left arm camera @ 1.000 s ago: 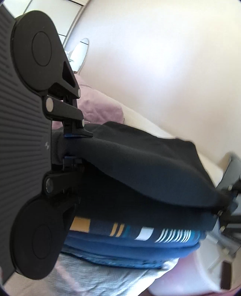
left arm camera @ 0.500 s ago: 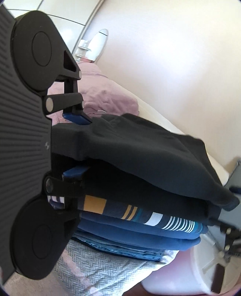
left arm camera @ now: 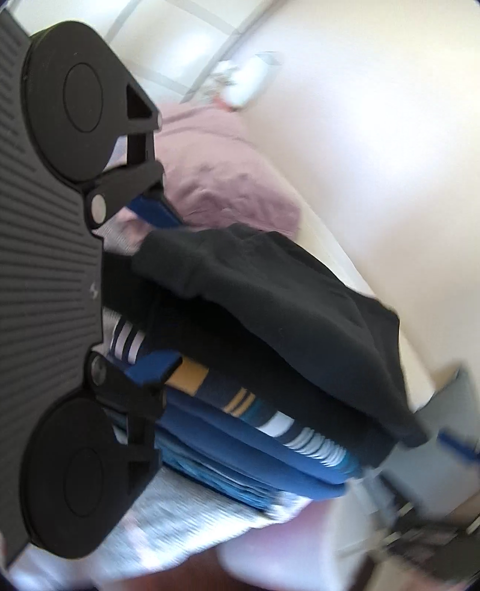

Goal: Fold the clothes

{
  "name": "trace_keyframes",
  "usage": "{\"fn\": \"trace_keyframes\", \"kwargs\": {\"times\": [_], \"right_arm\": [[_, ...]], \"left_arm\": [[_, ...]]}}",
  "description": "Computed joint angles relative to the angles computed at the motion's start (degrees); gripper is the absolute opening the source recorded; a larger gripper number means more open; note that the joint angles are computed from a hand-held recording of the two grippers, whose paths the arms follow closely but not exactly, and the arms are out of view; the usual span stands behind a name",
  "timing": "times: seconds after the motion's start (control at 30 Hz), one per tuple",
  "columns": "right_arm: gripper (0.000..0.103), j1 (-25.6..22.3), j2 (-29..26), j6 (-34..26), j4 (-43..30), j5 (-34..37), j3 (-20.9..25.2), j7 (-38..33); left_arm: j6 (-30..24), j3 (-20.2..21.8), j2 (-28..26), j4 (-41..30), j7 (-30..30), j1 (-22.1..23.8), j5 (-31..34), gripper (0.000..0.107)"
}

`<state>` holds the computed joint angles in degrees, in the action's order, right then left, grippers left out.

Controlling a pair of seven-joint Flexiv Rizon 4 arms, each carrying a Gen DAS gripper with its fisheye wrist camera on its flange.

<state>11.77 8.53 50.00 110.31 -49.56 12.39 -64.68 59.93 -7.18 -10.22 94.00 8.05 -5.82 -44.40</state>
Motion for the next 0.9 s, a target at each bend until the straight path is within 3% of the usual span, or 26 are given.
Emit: {"fn": "trace_keyframes", "kwargs": {"times": [0.07, 0.2, 0.27, 0.4, 0.47, 0.67, 0.9], "right_arm": [[0.087, -0.2, 1.5, -0.6, 1.5, 1.4, 1.1, 9.7], [0.087, 1.5, 3.9, -2.9, 3.1, 13.6, 3.0, 24.7], [0.087, 2.0, 5.0, -5.4, 3.4, 16.5, 4.6, 34.2], [0.089, 2.9, 6.9, -10.9, 3.4, 15.7, 8.4, 55.0], [0.093, 4.6, 6.7, -15.7, 1.7, 15.3, 10.1, 61.3], [0.093, 11.7, 3.8, -29.5, -5.3, 11.3, 13.7, 69.7], [0.093, 19.2, 1.5, -39.2, -9.8, 9.9, 14.9, 76.4]], "left_arm": [[-3.8, 1.5, 1.1, 0.1, -9.8, -0.3, 3.0, 0.092], [-15.1, 3.6, 2.8, -1.4, -25.5, 1.0, 6.4, 0.097], [-21.0, 4.2, 3.5, -1.7, -29.4, 2.0, 5.4, 0.098], [-26.0, 5.5, 6.3, 0.3, -27.9, 3.2, 2.6, 0.101], [-28.1, 6.4, 7.6, 0.9, -28.0, 3.6, 2.3, 0.101], [-30.6, 8.6, 12.7, 3.9, -27.1, 3.7, 4.2, 0.101], [-31.3, 11.0, 17.9, 7.0, -30.4, 3.4, 4.2, 0.101]]}}
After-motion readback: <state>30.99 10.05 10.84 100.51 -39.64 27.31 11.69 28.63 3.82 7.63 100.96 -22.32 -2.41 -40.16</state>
